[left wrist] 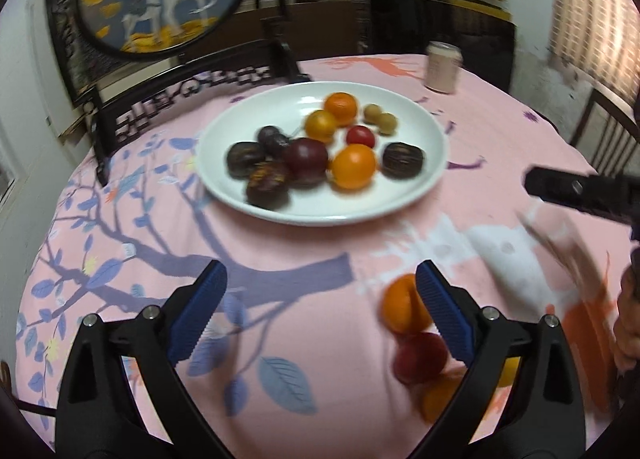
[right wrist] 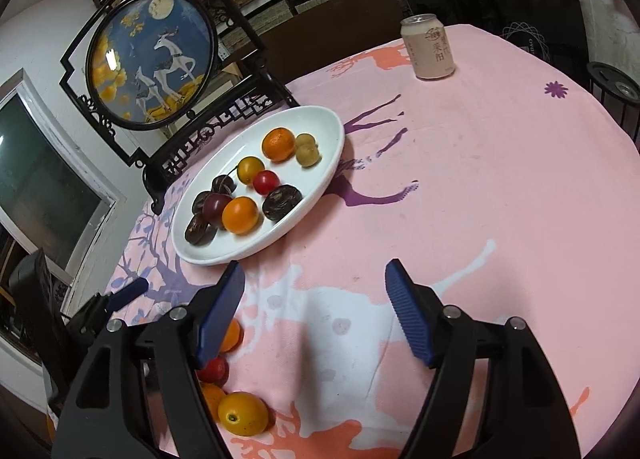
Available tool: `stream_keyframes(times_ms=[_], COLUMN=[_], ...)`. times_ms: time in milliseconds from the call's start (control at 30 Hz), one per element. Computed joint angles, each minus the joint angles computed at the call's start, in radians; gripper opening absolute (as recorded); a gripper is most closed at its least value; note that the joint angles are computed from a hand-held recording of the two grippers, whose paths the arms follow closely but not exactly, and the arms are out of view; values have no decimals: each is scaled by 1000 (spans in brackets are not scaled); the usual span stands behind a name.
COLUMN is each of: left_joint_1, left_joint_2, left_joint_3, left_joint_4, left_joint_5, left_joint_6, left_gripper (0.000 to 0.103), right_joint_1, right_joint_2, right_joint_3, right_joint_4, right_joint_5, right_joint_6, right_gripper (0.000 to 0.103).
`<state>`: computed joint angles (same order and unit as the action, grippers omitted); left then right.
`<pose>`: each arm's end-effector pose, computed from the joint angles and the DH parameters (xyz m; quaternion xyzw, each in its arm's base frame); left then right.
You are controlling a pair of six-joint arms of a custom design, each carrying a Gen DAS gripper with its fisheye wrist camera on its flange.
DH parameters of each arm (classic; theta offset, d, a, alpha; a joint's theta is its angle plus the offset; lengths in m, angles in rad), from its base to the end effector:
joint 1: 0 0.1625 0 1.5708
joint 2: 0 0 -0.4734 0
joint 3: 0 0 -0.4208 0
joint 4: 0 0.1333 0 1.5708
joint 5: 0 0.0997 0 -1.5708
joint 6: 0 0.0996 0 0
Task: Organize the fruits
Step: 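Place the cherry on the plate with the left tool while the right tool drops the yellow fruit there, then grasp a tangerine with the left tool while the right tool reaches toward an orange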
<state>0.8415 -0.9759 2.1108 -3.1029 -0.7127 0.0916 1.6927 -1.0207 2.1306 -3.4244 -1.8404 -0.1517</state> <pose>-0.2176 -0.5567 0.1516 0.2805 0.8502 -0.2982 0.3310 0.1757 -0.5558 0.1860 0.0775 -0.9212 0.3581 0.1306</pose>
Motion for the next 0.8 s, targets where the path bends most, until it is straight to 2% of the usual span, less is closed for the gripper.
stream_keyframes(times_ms=[567,800], left_joint_1=[-4,-7], left_joint_2=[37,33], left_joint_3=[-8,2], left_joint_4=[53,-34], left_joint_5=[1,83], left_joint_6=[38,81], left_gripper=[101,101], right_joint_1=[-6,-10], right_joint_2=[-8,-11], right_joint_3=[-1,1], right_joint_4=[21,24], right_joint_5=[8,11], right_joint_6=[26,32], right_gripper=[73,73])
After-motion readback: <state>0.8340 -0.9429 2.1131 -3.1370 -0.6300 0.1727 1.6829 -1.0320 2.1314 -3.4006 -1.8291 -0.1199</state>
